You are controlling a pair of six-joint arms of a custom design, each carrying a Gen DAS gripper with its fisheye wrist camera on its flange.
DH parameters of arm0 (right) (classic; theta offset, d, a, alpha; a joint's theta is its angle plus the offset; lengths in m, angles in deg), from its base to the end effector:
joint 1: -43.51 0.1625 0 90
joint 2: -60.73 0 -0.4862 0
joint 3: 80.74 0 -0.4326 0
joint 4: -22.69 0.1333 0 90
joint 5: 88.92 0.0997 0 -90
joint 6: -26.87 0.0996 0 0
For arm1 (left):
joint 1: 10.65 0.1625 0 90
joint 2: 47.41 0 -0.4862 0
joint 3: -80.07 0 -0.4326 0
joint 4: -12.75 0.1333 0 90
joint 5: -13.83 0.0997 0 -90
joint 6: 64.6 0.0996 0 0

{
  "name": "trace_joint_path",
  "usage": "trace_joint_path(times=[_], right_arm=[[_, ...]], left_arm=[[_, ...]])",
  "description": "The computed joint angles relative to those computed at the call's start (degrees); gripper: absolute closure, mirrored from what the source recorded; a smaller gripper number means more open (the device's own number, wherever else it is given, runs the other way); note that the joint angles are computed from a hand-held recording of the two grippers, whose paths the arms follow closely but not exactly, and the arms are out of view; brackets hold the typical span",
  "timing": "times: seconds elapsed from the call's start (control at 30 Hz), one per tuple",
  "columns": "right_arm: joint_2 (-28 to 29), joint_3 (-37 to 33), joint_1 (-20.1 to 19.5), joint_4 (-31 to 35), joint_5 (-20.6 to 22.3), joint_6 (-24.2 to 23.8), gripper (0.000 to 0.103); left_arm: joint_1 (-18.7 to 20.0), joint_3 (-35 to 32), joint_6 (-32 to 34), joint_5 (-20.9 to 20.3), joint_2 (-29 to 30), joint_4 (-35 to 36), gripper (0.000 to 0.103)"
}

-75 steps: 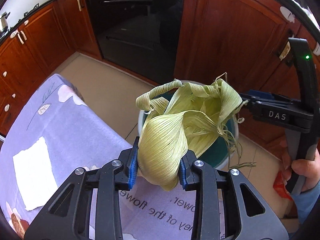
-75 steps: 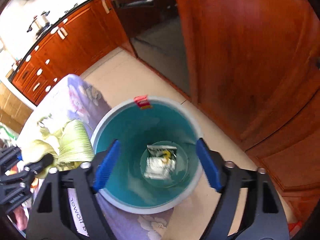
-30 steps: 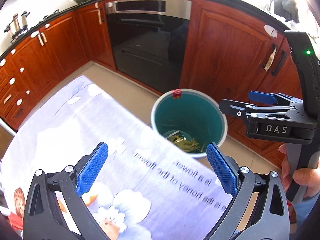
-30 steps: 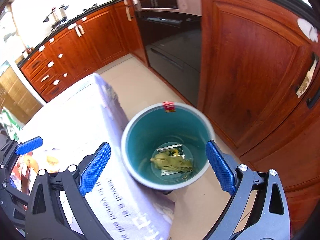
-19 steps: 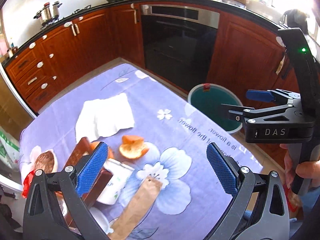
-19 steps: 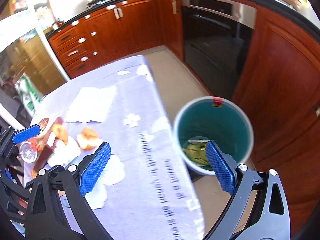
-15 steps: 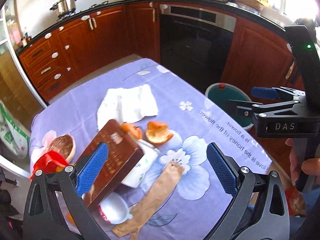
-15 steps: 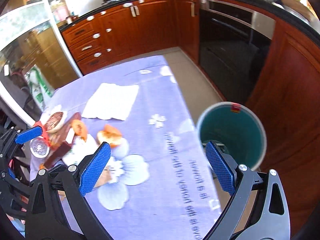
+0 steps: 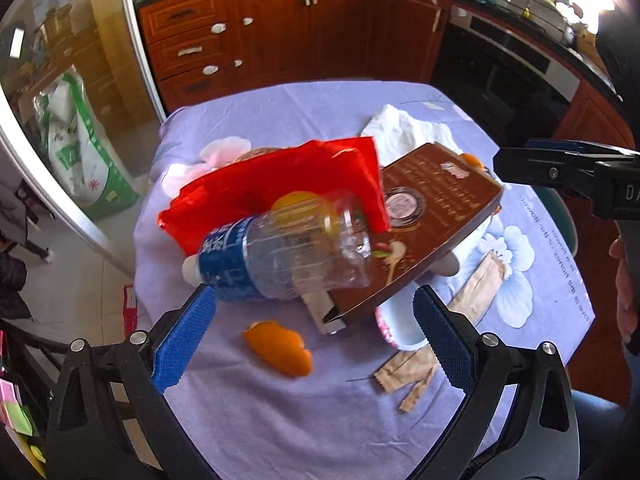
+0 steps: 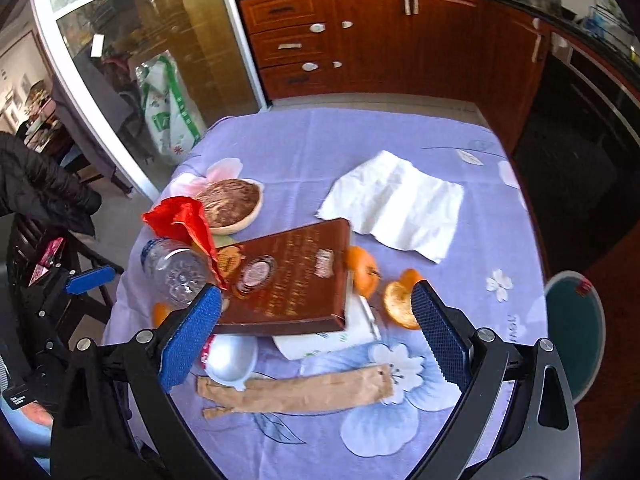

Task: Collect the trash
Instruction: 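Move both tools back over the table toward the bottle and wrapper, then grasp the red wrapper with the right tool while the left tool grasps the water bottle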

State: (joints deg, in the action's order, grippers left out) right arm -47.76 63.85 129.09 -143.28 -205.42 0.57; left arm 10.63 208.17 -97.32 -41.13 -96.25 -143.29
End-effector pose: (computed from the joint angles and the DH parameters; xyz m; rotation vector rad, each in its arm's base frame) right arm 0.0632 -0.3349 0.3642 0.2579 -2.4294 0.6995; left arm -0.3772 -0.3513 0.0013 0.8758 2.3938 -0.4356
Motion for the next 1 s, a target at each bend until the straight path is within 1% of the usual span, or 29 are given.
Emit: trace_joint_path(times=[0.13,0.23,0.33,0.37,0.4,0.43,0.5,0.53,0.57,0.6,0.67,0.77,0.87,1.0], right_arm=[[6.77,-2.46,3.18,1.37,-0.02,1.46,0.011],[10.66,-4.65,4.38,2.99,1.58,2.44,0.011],[15.04,-6.65,5.78,2.7,0.96,2.41,0.012],[16.28,-7.43,5.98,3.25,1.23,2.28,0.016],[17.48,-8.25,6.09,4.11,1.3,2.2,0.025],[18.54,-8.95,6.25,4.82,0.98,2.29,0.03],[20.76,-10.2,6.33,6.01,0.18,2.24,0.048],[21.57,-10.5,6.27,6.14,-0.38,1.89,0.052],[22.27,-10.7,6.17,6.2,-0.92,1.67,0.06],[22.59,-10.69,5.83,6.56,-0.87,1.75,0.073],[22.83,-10.64,5.24,7.86,-0.98,2.37,0.089],[22.01,-9.58,5.21,8.41,-0.66,2.44,0.093],[20.43,-8.32,5.64,9.81,-0.28,3.26,0.094],[17.86,-5.6,6.61,9.8,-0.85,3.0,0.094]], left_arm=[[2.34,2.27,-0.35,-1.29,-1.89,-1.11,0.004],[4.43,3.47,0.41,-3.23,-3.07,-2.98,0.004],[6.07,3.77,0.8,-4.62,-3.29,-3.97,0.004],[6.71,3.98,1.39,-5.21,-3.46,-4.63,0.004],[7.2,4.19,1.89,-5.87,-3.56,-5.38,0.004],[7.71,4.4,2.31,-6.54,-3.7,-6.06,0.004],[8.83,4.75,2.89,-7.96,-4.02,-7.34,0.004],[9.38,4.86,3.0,-8.76,-4.09,-8.01,0.004],[9.92,4.91,3.28,-9.46,-4.11,-8.68,0.004],[10.42,5.05,3.55,-10.2,-4.18,-9.41,0.004],[11.4,5.21,3.76,-12.16,-4.15,-10.81,0.004],[12.35,5.12,3.87,-14.66,-3.95,-12.42,0.004],[12.91,5.19,4.2,-16.35,-4.18,-13.39,0.004],[12.72,6.28,2.77,-16.63,-5.39,-13.63,0.004]])
